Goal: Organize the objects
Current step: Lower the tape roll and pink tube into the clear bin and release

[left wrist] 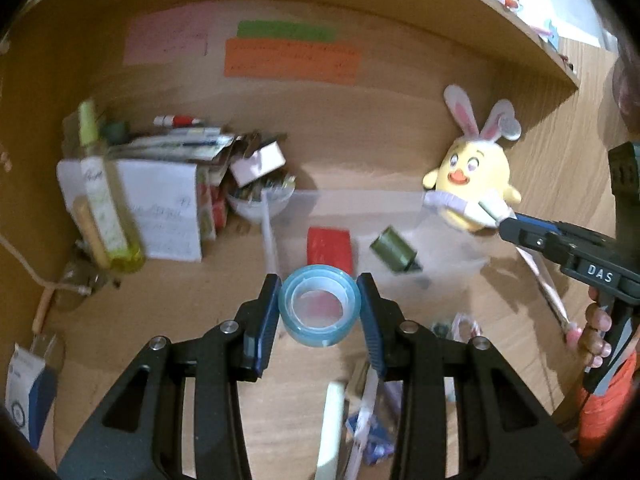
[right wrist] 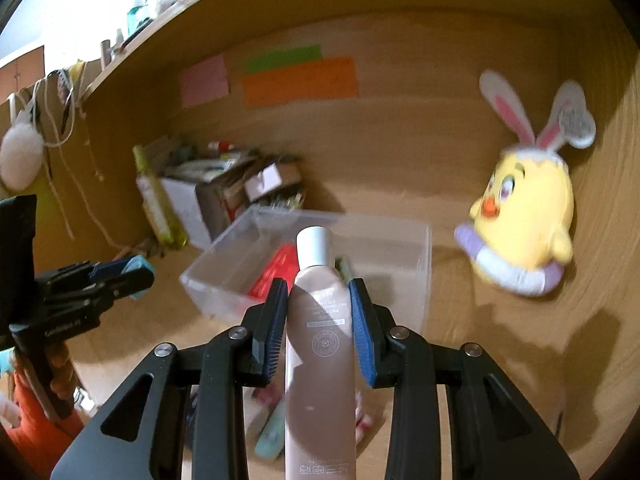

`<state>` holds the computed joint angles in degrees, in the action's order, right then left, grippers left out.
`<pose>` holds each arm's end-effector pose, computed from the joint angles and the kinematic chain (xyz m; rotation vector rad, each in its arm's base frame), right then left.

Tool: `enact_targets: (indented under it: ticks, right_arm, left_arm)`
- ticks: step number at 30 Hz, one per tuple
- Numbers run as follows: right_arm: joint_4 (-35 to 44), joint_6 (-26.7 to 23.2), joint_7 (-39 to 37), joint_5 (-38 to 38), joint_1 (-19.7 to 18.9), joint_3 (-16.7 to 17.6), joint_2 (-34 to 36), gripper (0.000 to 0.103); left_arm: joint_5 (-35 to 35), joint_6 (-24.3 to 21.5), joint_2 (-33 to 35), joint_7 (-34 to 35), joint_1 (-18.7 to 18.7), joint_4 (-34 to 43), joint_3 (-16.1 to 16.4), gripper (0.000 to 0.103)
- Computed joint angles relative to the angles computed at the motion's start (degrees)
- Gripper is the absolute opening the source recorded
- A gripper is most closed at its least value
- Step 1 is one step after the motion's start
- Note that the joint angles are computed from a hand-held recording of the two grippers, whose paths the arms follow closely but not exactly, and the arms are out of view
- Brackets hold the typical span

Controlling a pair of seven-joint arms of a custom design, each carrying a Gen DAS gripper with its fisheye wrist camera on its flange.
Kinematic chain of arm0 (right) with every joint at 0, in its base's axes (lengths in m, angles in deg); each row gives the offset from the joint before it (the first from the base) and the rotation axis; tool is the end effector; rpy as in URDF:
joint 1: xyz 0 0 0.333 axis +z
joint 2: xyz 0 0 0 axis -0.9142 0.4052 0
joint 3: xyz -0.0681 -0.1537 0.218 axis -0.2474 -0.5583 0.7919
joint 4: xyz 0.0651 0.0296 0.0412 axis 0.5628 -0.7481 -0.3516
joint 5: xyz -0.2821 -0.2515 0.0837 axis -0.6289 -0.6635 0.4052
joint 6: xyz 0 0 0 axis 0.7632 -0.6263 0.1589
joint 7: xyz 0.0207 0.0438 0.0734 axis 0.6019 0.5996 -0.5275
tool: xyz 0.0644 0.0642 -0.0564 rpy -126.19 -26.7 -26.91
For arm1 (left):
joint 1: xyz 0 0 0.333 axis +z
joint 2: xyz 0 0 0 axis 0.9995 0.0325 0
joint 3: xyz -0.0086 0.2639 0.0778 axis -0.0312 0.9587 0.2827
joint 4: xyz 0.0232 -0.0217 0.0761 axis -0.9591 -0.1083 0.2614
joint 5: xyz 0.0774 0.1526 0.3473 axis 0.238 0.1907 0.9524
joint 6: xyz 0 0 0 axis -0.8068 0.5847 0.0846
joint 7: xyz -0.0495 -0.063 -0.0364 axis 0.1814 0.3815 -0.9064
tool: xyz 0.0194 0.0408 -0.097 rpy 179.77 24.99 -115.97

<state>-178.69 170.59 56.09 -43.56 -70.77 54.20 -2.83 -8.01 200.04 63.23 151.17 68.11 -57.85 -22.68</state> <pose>0.3978 0.1317 0.5647 -1.4657 1.7386 -0.8289 0.5013 -0.2211 0.5368 -1.1305 2.2827 -1.2924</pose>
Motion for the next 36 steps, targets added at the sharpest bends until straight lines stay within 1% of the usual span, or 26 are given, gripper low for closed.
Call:
enact_targets:
  ticks: [3, 5, 7, 11, 12, 15, 19, 23, 27, 30, 32, 36]
  right_arm:
    - [3.4, 0.2, 0.2, -1.8, -2.7, 0.9, 3.1, 0.029]
    - [5.9, 0.5, 0.3, -3.4, -4.1, 1.3, 5.6, 0.029]
    - [8.7, -0.2, 1.4, -6.3, -6.7, 2.9, 8.4, 0.029]
    - [13.3, -1.8, 2.3, -10.6, -6.8, 1.9, 14.2, 0.029]
    - [14.2, -2.2, 2.3, -11.6, -6.5, 1.4, 15.7, 0.029]
    - [17.0, -4.2, 0.3, -12.3, -3.6, -1.6, 20.5, 0.029]
    - [19.6, -7.4, -5.9, -7.7, 2.4, -7.5, 25.7, 0.029]
    - [20.9, -9.3, -11.5, -2.9, 7.2, -12.3, 28.2, 0.029]
    - [23.4, -12.5, -13.2, -2.4, 9.0, -14.0, 30.4, 0.028]
    - [25.1, -15.1, -12.9, -2.6, 9.7, -14.7, 31.5, 0.028]
    - [26.0, -16.8, -13.8, -1.4, 10.4, -15.3, 32.0, 0.028]
    - [25.7, -17.4, -12.6, -2.3, 10.8, -15.5, 30.9, 0.029]
  left_arm:
    - [1.4, -0.8, 2.9, -1.6, 0.4, 4.0, -0.8, 0.038]
    - [3.6, -1.3, 5.6, -3.6, 1.1, 7.2, -1.9, 0.038]
    - [7.3, -1.6, 8.6, -6.6, 2.0, 10.4, -3.3, 0.038]
    - [14.4, -3.7, 14.3, -12.5, 4.0, 16.6, -5.9, 0.038]
    - [16.2, -4.2, 15.6, -13.9, 4.4, 17.9, -6.5, 0.038]
    - [22.0, -6.0, 19.9, -18.2, 5.3, 22.3, -8.0, 0.038]
    - [28.1, -9.3, 24.7, -22.4, 6.2, 27.2, -9.8, 0.038]
    - [31.9, -11.3, 27.4, -24.1, 7.0, 29.4, -11.2, 0.038]
    - [33.5, -13.6, 28.9, -24.7, 7.6, 31.0, -12.1, 0.038]
    - [33.5, -13.6, 28.7, -24.4, 8.1, 30.8, -12.7, 0.038]
    - [32.6, -14.3, 28.4, -23.5, 8.6, 30.9, -13.1, 0.039]
    - [30.8, -13.2, 26.7, -22.0, 9.2, 29.2, -13.3, 0.040]
